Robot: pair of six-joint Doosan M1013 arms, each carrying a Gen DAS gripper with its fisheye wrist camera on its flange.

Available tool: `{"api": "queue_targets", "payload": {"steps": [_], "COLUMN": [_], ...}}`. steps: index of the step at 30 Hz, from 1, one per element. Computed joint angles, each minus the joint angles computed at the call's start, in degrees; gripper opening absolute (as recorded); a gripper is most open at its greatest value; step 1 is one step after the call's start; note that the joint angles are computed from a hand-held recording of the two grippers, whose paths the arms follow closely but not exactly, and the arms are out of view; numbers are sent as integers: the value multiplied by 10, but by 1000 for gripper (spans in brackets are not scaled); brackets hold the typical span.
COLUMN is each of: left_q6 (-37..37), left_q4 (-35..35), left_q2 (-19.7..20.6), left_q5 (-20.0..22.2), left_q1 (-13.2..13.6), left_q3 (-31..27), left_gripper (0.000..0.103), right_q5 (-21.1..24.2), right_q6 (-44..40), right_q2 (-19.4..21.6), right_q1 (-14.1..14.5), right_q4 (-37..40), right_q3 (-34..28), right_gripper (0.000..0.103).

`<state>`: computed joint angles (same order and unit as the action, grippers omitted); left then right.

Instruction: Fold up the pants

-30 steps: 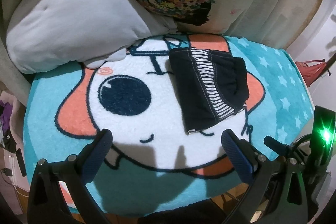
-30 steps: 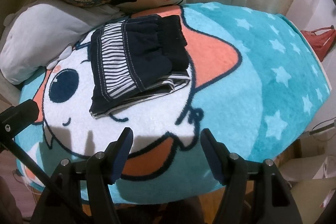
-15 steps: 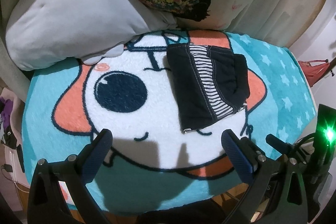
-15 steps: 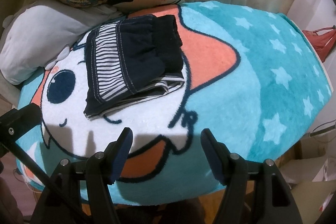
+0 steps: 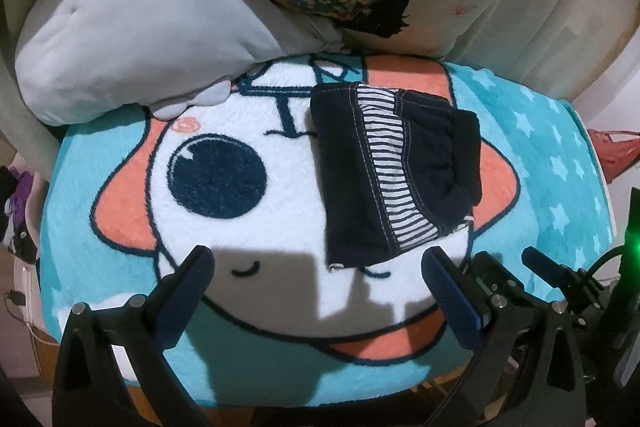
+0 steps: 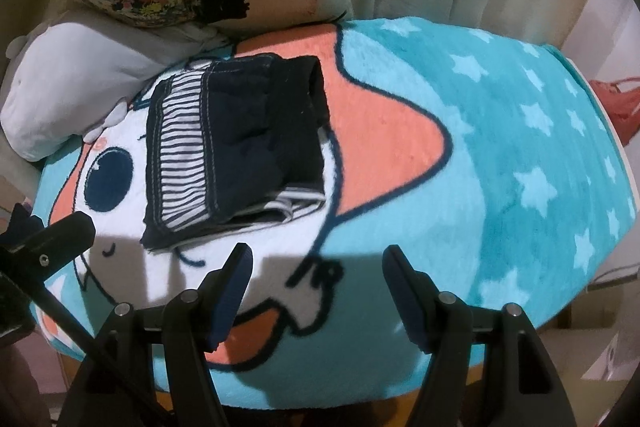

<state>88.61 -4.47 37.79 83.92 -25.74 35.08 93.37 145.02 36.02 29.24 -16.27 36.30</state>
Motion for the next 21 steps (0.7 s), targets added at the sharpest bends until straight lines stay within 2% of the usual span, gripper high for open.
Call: {"api": "queue_targets", "payload": {"steps": [21], "left_q6": [-55], "left_q4": [42], "left_q2": [59], "left_q5": [61], "left_q1": [-36], "left_q3": [-93], "left_gripper": [103], "right_q5": [-65], "right_q6": [-41], "right_q2": [-42], "right_q1": [-47], "right_q4": [32], "right_q3": [85], "right_gripper": [72]}}
